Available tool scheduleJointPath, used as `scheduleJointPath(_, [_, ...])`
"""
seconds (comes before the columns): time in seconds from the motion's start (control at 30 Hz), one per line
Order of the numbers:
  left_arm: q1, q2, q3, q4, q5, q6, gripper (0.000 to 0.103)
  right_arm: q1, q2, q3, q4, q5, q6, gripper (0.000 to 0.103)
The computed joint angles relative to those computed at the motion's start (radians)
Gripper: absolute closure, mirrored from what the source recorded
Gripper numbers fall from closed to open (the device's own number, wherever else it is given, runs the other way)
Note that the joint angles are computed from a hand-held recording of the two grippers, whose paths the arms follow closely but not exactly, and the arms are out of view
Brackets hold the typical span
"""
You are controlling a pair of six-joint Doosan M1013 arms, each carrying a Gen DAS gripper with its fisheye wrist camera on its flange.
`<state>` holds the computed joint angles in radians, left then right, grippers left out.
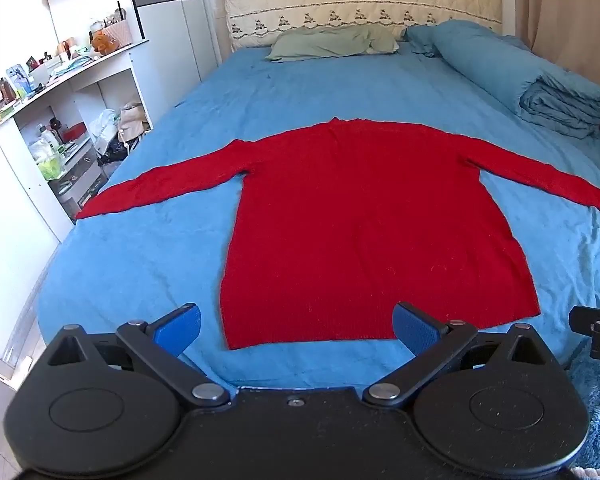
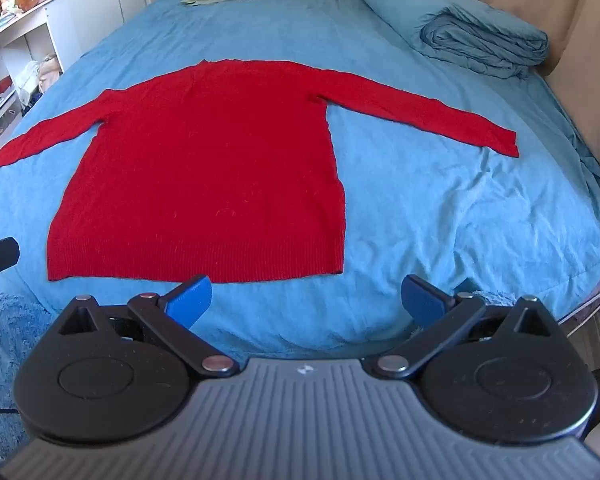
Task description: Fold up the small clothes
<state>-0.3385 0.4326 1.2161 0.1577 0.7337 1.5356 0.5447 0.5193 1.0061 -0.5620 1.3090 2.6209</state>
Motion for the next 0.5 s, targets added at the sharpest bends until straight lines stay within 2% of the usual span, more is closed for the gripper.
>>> scheduleJointPath(0.5, [0.004,0.000,0.000,-0.014,-0.002,0.000,0.000,0.001,0.000,0.000,0.003,0.000,-0.001,0.000])
